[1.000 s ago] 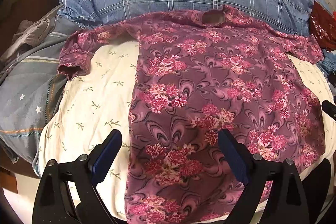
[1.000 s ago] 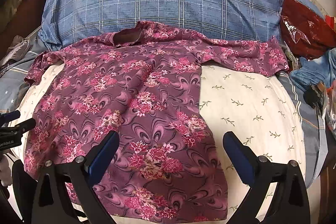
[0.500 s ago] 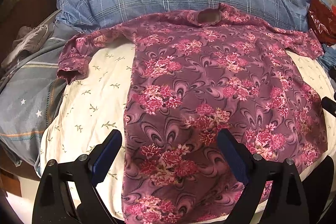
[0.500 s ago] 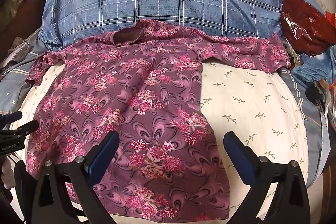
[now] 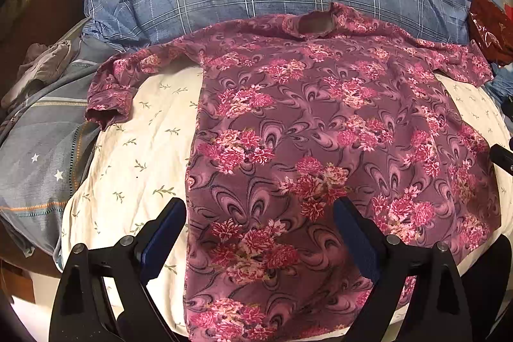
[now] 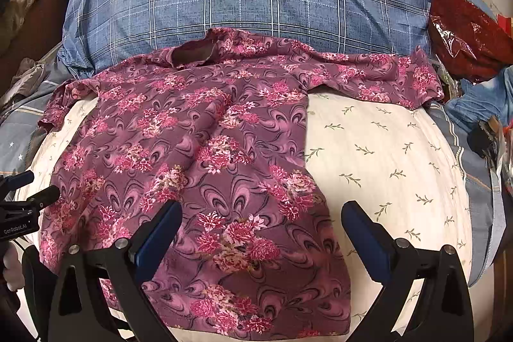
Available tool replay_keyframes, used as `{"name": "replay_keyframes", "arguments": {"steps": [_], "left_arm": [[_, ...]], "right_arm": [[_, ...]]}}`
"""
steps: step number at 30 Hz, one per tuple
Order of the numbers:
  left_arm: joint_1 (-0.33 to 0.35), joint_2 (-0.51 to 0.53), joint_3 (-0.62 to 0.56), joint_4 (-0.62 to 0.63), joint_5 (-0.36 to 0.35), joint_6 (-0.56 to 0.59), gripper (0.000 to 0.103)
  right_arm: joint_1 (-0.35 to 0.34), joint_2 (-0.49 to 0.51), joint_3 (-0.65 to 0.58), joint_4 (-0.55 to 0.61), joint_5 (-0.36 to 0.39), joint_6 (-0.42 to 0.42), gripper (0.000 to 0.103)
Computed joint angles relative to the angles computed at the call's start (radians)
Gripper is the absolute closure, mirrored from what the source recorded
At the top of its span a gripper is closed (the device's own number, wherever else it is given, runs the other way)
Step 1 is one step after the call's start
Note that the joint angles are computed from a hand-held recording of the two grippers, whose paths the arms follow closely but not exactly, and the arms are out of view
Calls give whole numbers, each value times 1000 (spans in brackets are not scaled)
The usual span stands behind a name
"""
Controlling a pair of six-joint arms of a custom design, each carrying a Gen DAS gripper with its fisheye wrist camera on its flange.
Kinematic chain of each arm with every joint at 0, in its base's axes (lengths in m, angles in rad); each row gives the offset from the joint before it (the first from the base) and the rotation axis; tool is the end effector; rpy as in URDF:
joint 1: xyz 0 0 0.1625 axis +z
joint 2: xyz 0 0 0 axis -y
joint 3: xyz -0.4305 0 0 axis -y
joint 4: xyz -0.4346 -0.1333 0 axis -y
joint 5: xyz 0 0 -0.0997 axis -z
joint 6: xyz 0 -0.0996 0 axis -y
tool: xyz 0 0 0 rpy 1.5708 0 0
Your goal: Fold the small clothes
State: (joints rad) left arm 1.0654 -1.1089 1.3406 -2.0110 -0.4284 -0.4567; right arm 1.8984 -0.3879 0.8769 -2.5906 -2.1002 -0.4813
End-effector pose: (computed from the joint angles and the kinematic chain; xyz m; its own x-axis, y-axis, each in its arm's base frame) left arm -0.1531 -0.7392 0.4282 -0.6169 -0.3449 -0.7074 0.2246 0.7843 -0.5782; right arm 0.3719 -0.8365 0.0975 -0.6688 -0.4096 0.6204 -0.6624 0.7073 -0.2471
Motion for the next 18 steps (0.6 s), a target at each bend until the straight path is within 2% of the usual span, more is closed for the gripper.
{"name": "replay_keyframes", "arguments": {"steps": [5, 7, 9, 10, 12, 14, 16, 18], "left_arm": [[25, -13, -50, 74, -59, -53, 10], [45, -21, -87, 143, -69, -121, 10], [66, -20, -142, 265, -61, -222, 11], [79, -15, -180, 341, -59, -284, 11], [96, -5, -225, 418, -67, -357, 11], [117, 11, -267, 464, -119, -403, 11], [144, 25, -287, 464, -229, -393, 11], [168, 43, -296, 466, -343, -368, 11]], "right_arm": [[-24, -8, -33, 48, 18, 56, 4], [-43, -9, -61, 81, -1, 101, 6], [-57, -10, -79, 118, -4, 131, 10], [-65, -11, -84, 139, 1, 146, 10], [-74, -9, -93, 181, 23, 163, 10], [-82, -2, -105, 237, 52, 168, 11], [-83, 16, -117, 272, 54, 157, 13], [-85, 42, -145, 331, 37, 158, 33]]}}
